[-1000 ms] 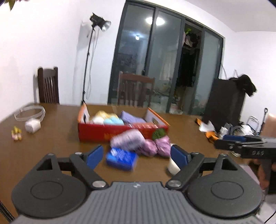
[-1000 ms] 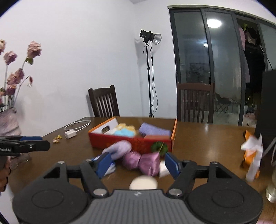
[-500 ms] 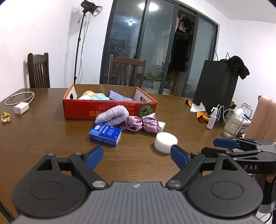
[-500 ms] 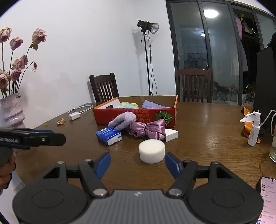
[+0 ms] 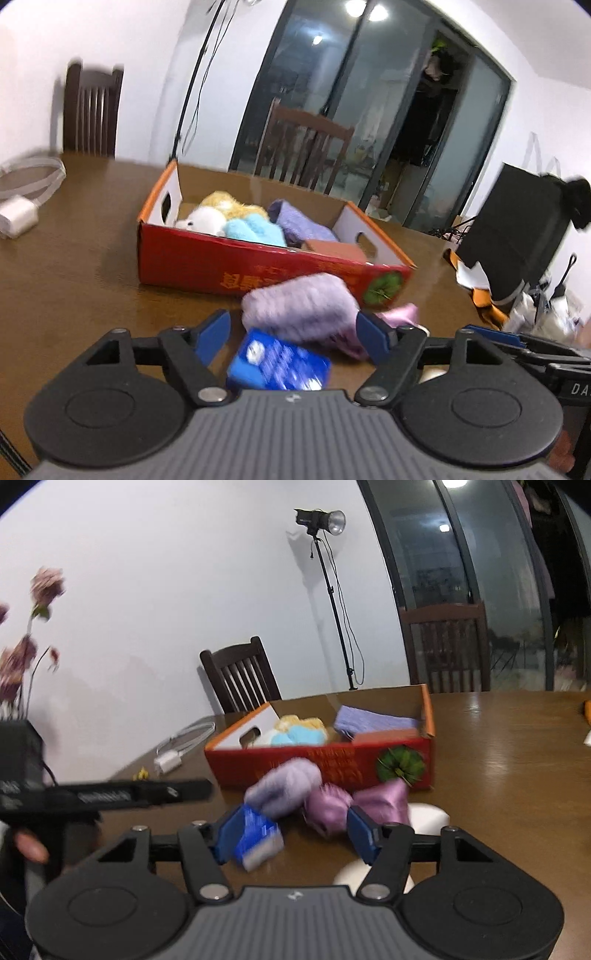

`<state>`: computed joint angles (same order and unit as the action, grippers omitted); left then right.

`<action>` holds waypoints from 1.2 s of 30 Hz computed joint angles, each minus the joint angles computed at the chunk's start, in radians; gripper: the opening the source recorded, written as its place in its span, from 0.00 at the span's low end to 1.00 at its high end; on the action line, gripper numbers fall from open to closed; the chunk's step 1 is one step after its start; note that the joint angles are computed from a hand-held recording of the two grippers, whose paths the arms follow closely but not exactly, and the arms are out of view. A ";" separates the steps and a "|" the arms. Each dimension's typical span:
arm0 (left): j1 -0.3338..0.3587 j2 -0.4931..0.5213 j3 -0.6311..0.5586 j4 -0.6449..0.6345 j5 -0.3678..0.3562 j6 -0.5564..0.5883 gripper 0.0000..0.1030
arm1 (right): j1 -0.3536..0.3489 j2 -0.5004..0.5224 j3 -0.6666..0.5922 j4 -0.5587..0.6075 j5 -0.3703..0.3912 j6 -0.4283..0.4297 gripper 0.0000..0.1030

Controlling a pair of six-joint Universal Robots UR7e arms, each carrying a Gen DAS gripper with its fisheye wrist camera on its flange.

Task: Organize soft objects
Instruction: 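Grasp the lavender fuzzy roll with the left gripper, then carry the lavender roll with the left gripper into the box, release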

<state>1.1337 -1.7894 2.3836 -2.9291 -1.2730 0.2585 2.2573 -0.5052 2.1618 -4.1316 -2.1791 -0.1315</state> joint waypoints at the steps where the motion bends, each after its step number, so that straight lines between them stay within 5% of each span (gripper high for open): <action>1: 0.029 0.047 -0.033 -0.006 -0.025 -0.007 0.70 | -0.023 0.001 -0.029 0.023 0.030 0.000 0.56; 8: 0.186 0.237 -0.205 0.076 -0.194 -0.087 0.62 | -0.140 0.044 -0.225 0.219 0.141 0.058 0.46; 11: 0.231 0.254 -0.232 0.130 -0.272 -0.111 0.43 | -0.163 0.076 -0.269 0.256 0.154 0.071 0.32; 18: 0.220 0.228 -0.221 0.108 -0.281 -0.122 0.20 | -0.177 0.085 -0.267 0.227 0.180 0.042 0.20; 25: 0.085 -0.061 -0.050 0.127 -0.228 -0.102 0.20 | -0.072 0.014 -0.150 0.135 0.182 0.007 0.20; 33: -0.002 -0.468 0.139 0.468 -0.128 -0.203 0.20 | 0.028 -0.017 0.090 0.149 0.144 0.199 0.20; 36: -0.024 -0.549 0.168 0.539 -0.100 -0.221 0.37 | 0.068 0.006 0.122 0.144 0.091 0.251 0.23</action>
